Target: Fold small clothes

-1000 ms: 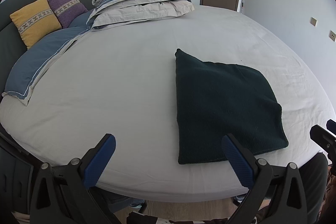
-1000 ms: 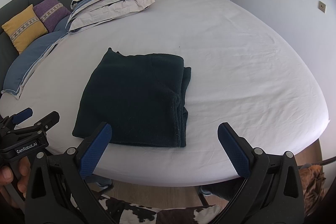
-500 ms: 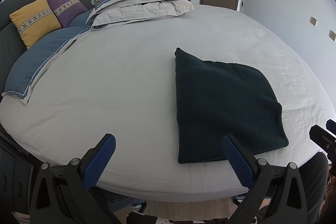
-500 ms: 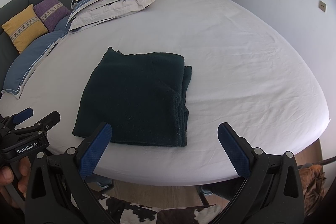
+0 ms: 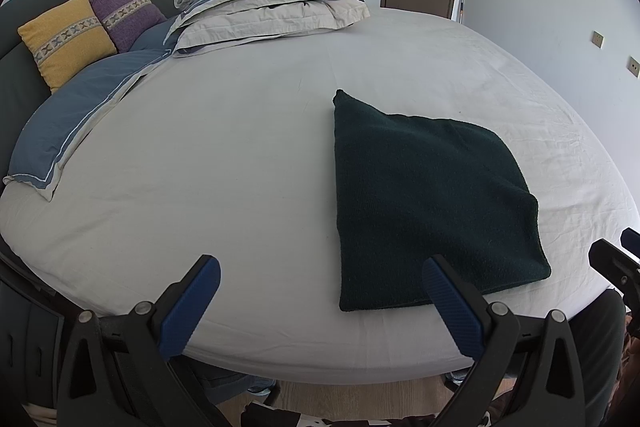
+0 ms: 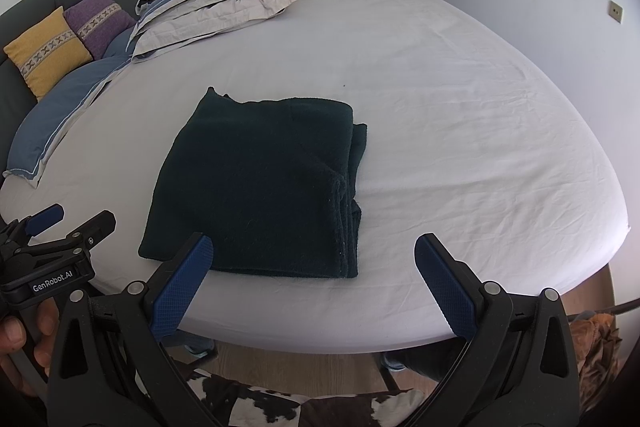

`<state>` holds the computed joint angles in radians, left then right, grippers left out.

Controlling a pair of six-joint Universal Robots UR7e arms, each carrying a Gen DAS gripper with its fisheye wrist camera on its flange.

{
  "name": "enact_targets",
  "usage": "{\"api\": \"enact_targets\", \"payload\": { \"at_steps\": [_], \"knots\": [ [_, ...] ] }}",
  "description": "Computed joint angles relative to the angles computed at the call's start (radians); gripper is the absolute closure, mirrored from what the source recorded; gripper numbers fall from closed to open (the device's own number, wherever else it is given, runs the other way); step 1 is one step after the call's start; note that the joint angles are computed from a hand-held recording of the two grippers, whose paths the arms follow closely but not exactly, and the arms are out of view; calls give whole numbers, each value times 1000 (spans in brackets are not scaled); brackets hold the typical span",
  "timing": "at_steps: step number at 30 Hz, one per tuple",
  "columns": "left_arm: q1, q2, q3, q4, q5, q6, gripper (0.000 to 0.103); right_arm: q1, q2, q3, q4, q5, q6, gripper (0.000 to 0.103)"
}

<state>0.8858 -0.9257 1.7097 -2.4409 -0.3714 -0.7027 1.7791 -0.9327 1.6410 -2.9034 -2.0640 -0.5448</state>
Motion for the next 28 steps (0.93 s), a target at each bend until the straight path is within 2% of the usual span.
{"api": "enact_targets", "payload": {
  "at_steps": [28],
  "knots": [
    [8, -4, 7, -20, 0, 32, 0, -5, 5, -8, 17, 7, -3, 0]
  ]
}}
